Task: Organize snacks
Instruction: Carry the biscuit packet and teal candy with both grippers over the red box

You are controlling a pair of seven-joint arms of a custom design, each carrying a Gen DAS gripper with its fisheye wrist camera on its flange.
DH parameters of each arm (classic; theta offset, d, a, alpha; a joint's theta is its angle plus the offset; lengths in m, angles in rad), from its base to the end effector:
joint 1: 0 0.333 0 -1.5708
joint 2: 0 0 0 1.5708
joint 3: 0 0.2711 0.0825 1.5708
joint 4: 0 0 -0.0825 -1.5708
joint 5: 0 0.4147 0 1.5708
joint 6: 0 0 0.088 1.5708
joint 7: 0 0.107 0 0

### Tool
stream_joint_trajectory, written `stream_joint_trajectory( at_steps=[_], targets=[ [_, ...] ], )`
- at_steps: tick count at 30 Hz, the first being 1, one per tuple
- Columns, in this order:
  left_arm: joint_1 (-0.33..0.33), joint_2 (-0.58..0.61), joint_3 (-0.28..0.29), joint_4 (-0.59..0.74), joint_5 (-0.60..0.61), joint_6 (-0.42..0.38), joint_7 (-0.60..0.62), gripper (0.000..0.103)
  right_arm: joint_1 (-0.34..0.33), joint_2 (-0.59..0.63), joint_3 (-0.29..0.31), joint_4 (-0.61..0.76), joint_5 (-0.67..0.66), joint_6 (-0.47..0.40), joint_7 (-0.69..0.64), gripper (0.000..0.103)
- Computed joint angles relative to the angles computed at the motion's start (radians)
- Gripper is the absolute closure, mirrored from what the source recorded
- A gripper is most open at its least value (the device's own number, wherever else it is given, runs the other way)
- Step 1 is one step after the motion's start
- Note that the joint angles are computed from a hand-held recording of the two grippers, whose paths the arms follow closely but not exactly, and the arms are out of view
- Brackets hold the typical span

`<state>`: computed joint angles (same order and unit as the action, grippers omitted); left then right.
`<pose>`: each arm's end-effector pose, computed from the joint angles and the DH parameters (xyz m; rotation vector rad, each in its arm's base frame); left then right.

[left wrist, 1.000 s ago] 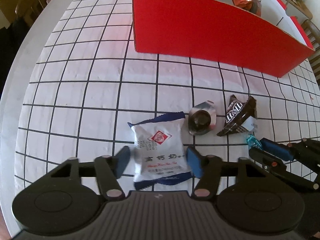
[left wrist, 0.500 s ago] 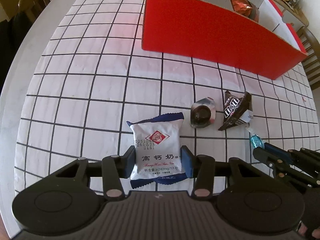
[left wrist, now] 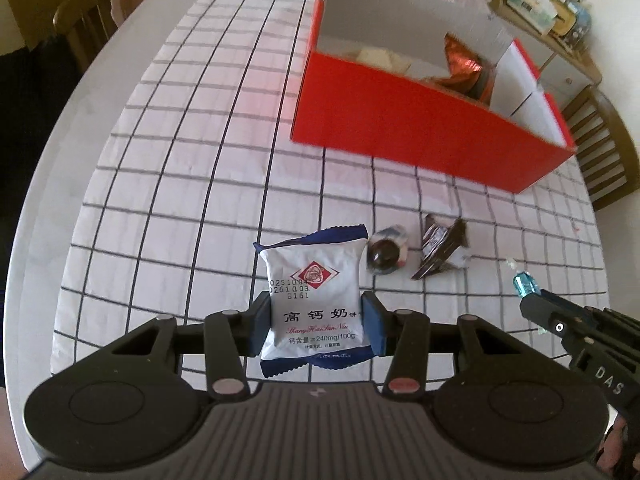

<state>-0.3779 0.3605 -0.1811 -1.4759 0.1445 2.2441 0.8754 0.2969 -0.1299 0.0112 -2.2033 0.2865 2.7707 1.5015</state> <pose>0.6190 -0.3625 0.4686 -2.1817 1.9843 -0.5948 0.5613 0.1659 0.4580 -1.8609 1.6041 -0.3556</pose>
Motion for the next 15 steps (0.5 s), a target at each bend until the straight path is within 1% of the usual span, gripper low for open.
stream_joint_trajectory(
  at_steps=[4, 8, 12, 15],
  targets=[
    [-0.004, -0.002, 0.002, 0.028, 0.015, 0.007, 0.0, 0.056, 0.0, 0.007, -0.006, 0.035, 0.018, 0.021, -0.018, 0.092],
    [-0.015, 0.022, 0.009, 0.089, 0.046, 0.012, 0.012, 0.056, -0.009, 0.034, -0.005, 0.086, 0.014, 0.036, -0.026, 0.092],
    [-0.036, 0.079, 0.022, 0.198, 0.087, 0.007, 0.029, 0.056, -0.025, 0.081, 0.004, 0.157, -0.006, 0.06, -0.023, 0.092],
    [-0.056, 0.153, 0.039, 0.326, 0.115, -0.017, 0.044, 0.056, -0.041, 0.116, 0.013, 0.208, -0.04, 0.077, -0.005, 0.092]
  ],
)
